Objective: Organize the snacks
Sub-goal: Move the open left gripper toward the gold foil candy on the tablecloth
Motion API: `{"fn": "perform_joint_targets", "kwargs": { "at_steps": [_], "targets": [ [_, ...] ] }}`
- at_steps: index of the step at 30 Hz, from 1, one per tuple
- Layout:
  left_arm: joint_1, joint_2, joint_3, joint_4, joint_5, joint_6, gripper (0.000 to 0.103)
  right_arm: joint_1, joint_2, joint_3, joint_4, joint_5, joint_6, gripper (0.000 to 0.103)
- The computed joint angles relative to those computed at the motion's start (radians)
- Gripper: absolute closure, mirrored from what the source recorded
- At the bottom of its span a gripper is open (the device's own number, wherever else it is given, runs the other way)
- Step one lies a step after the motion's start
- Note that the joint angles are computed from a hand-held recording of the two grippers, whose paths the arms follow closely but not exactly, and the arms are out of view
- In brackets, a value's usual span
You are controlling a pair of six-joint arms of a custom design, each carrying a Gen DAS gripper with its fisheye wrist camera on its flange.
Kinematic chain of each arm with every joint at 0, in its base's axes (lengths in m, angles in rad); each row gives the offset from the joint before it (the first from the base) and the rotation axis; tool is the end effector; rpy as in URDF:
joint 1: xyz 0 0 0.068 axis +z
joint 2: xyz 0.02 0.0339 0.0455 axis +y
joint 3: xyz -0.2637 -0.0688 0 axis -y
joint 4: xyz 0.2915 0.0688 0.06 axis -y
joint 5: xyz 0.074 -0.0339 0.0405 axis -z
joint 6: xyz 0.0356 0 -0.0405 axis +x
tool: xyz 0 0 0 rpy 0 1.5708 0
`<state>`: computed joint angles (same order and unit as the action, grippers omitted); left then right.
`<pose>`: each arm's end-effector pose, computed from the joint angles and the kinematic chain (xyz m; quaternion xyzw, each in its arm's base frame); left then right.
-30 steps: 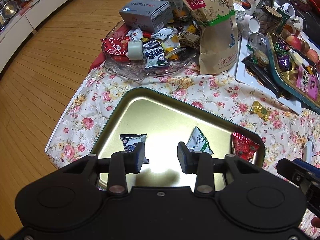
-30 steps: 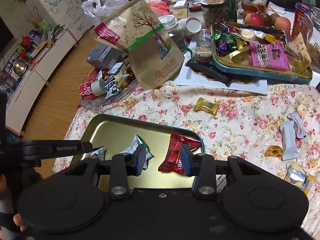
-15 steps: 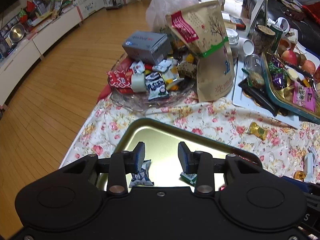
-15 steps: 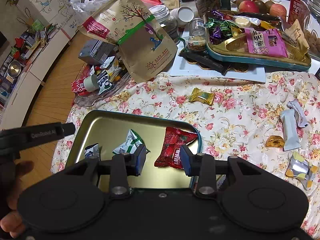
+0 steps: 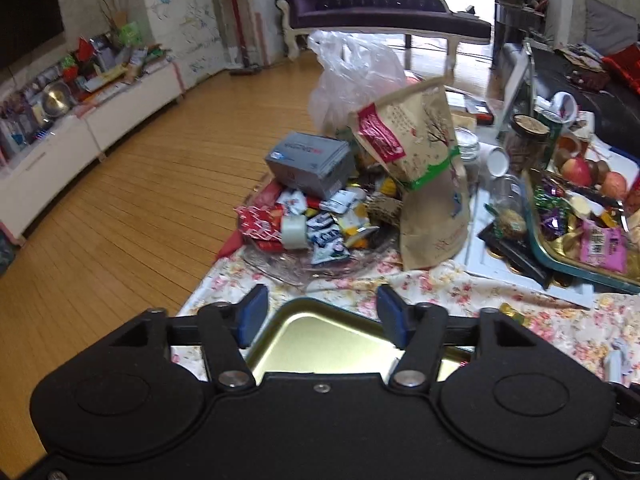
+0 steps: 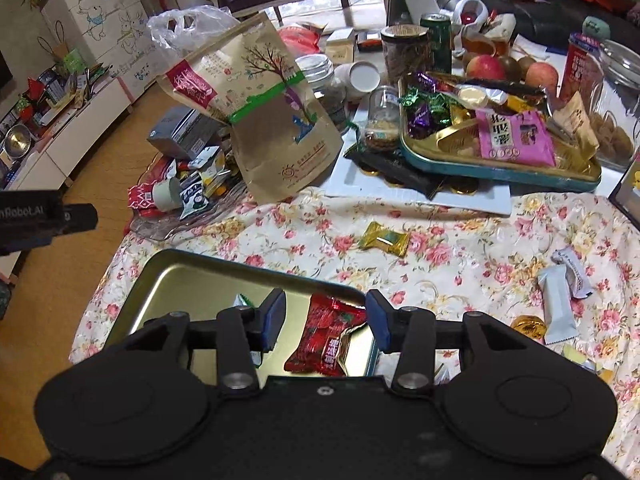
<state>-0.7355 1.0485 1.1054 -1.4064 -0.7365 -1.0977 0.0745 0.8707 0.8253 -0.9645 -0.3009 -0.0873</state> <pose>0.1629 -0.1152 0.3206 -0.2061 0.9049 0.1360 0.3466 0.2001 0.0255 0.2704 -0.1181 0.9436 0.1423 0.2746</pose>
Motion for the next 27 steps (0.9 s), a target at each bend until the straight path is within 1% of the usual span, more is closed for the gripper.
{"fn": "perform_joint_targets", "kwargs": {
  "at_steps": [2, 4, 5, 8, 11, 14, 16, 21, 24, 27],
  "targets": [
    [-0.029, 0.019, 0.007, -0.019, -0.046, -0.024, 0.032, -0.002, 0.001, 0.0, 0.006, -0.002, 0.022, 0.056],
    [-0.042, 0.015, 0.007, -0.01, -0.051, -0.012, 0.032, -0.007, 0.008, 0.005, 0.008, -0.005, 0.036, 0.056],
    [-0.04, 0.009, 0.004, 0.002, -0.037, -0.002, 0.032, -0.011, 0.014, 0.009, 0.007, -0.006, 0.044, 0.056],
    [-0.006, -0.013, 0.001, 0.046, 0.05, 0.034, 0.032, -0.025, 0.039, 0.026, -0.012, -0.015, 0.055, 0.056],
    [0.024, -0.008, 0.008, 0.057, 0.121, 0.034, 0.032, -0.033, 0.088, 0.054, -0.062, -0.021, 0.035, 0.056],
    [0.02, 0.01, 0.011, 0.055, 0.146, 0.034, 0.032, -0.033, 0.13, 0.074, -0.121, -0.018, -0.009, 0.056],
    [0.014, 0.019, 0.017, 0.05, 0.157, 0.025, 0.033, -0.03, 0.134, 0.069, -0.137, -0.011, -0.035, 0.056],
    [0.016, 0.024, 0.023, 0.083, 0.217, 0.048, 0.034, -0.048, 0.122, 0.055, -0.147, -0.007, -0.105, 0.056],
    [0.014, 0.055, 0.043, 0.099, 0.247, 0.057, 0.034, -0.084, 0.127, 0.058, -0.147, -0.005, -0.137, 0.056],
    [-0.004, 0.099, 0.068, 0.11, 0.258, 0.057, 0.034, -0.139, 0.154, 0.075, -0.157, -0.012, -0.165, 0.056]
  ]
}}
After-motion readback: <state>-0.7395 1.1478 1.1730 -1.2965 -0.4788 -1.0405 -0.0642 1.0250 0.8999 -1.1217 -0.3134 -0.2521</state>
